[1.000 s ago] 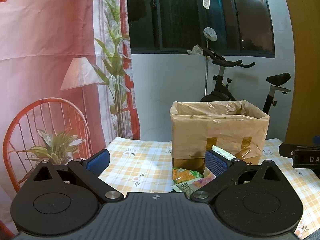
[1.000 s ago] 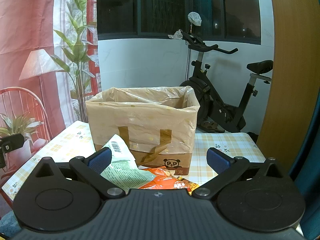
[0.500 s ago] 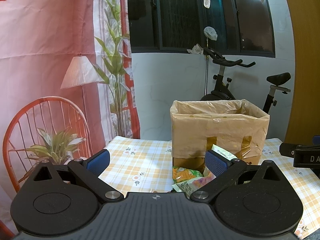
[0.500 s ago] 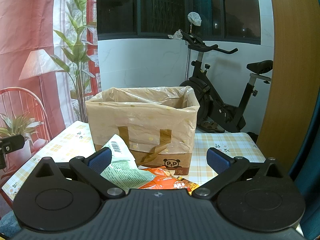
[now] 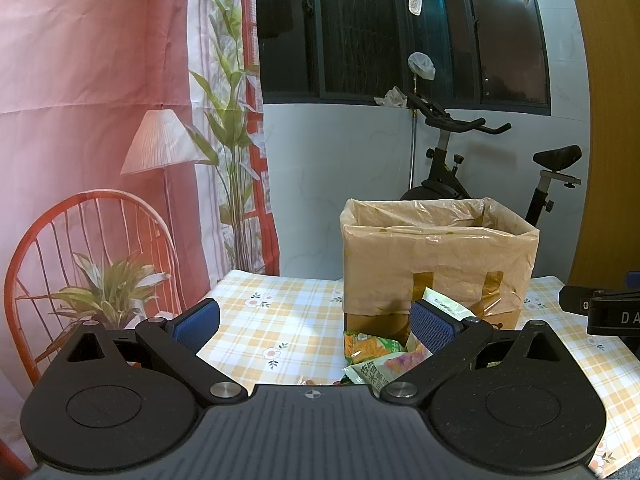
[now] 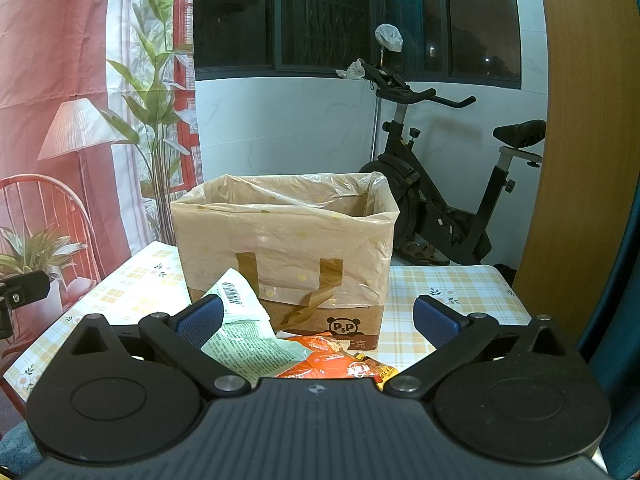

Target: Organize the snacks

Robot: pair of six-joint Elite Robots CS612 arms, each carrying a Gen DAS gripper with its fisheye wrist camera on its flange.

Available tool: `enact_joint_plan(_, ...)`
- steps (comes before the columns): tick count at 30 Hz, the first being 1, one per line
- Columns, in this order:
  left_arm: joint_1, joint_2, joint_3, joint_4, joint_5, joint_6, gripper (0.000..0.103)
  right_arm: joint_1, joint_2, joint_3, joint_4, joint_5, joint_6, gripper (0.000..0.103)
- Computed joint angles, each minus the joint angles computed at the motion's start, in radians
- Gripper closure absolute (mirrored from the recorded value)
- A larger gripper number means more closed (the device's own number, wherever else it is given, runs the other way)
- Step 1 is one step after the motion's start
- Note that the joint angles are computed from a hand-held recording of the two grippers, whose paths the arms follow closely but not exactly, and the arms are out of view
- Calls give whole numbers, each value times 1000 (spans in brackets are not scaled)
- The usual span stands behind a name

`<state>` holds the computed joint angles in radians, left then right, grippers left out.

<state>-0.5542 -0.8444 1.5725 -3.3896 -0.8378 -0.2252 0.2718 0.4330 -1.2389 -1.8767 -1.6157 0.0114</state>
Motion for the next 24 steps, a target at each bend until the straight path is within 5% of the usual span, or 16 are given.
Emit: enact_joint_plan(24, 1, -3, 1, 10, -8, -16, 1, 0, 0, 0, 1, 1, -2, 0)
